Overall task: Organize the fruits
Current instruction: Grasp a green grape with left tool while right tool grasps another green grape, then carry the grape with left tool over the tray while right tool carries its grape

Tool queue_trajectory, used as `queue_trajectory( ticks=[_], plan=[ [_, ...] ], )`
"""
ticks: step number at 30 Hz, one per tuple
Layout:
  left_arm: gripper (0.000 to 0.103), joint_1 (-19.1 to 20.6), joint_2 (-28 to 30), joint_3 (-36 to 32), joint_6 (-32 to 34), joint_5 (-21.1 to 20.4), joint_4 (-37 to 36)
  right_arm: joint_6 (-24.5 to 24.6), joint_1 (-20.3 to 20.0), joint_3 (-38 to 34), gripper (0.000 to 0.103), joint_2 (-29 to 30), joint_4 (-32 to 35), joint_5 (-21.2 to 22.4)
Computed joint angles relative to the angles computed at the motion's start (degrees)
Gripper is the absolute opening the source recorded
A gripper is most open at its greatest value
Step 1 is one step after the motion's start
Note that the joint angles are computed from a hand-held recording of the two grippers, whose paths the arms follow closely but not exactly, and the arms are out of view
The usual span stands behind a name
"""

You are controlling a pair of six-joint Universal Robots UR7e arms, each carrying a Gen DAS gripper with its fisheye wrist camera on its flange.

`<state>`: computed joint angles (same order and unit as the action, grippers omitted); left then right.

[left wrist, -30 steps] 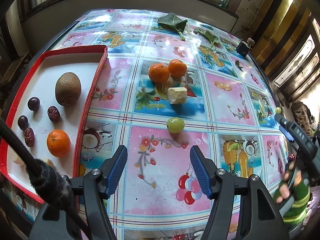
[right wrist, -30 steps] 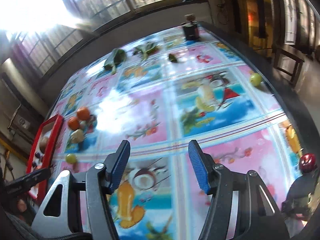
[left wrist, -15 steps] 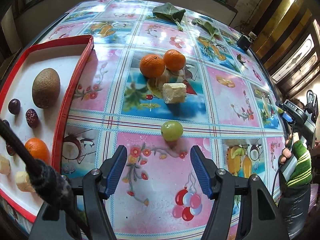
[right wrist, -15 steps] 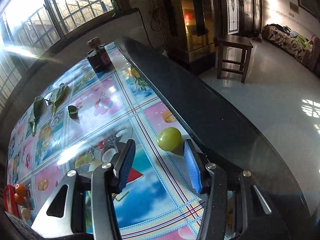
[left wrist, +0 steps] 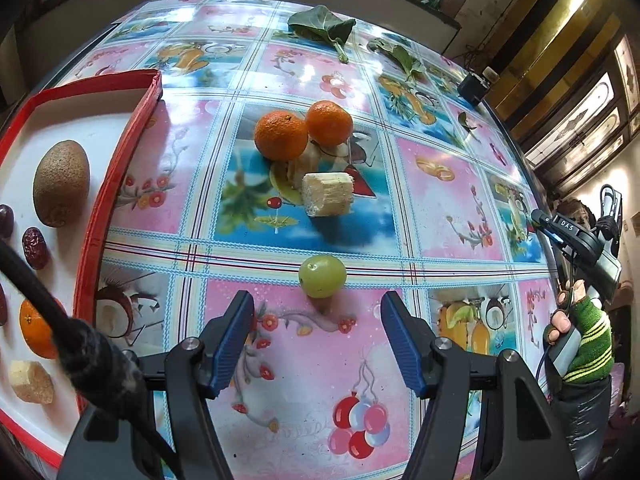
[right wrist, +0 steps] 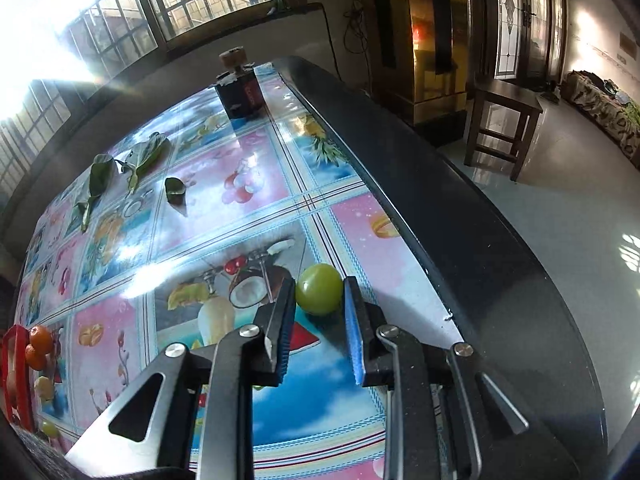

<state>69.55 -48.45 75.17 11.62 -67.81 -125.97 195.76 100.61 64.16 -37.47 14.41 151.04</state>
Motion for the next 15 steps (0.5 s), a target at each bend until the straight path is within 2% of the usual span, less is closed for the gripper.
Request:
queue_trajectory(
  ticks=[3, 7, 8, 9, 11, 12, 15],
  plan=[
    [0.066, -0.26, 0.14, 0.25, 0.28, 0.29, -0.39, 1.3, 0.33, 2.42, 0.025, -1.38, -1.61, -4.29],
    [0.065, -0.6, 1.06, 0.12, -0.19, 1.72, -1.96, -1.33, 2.82, 4.67, 0.024, -1.31, -5.61, -8.29],
    [0.063, -0.73, 1.24, 0.31, -0.04, 2.2, -2.82, -1.85, 3.46, 4.76, 0.024, -0.92, -6.04, -9.27],
    [0.06, -0.88, 1.39, 0.48, 0.29, 2.73, -3.48, -2.3, 4.03, 4.72, 0.024, -0.53, -6.24, -10.19],
    [0.028, -1.12, 1.46, 0.9, 0.95, 3.62, -4.09, -2.61, 5.07, 4.31, 0.025, 0.34, -6.01, -11.94],
    [0.024, -1.26, 1.44, 1.25, 1.15, 4.28, -4.54, -2.84, 5.53, 3.8, 0.025, 0.89, -5.56, -12.55],
    [0.025, -1.27, 0.94, 2.06, 1.37, 4.61, -5.19, -2.75, 6.36, 2.67, 0.025, 2.1, -4.25, -14.88]
  ],
)
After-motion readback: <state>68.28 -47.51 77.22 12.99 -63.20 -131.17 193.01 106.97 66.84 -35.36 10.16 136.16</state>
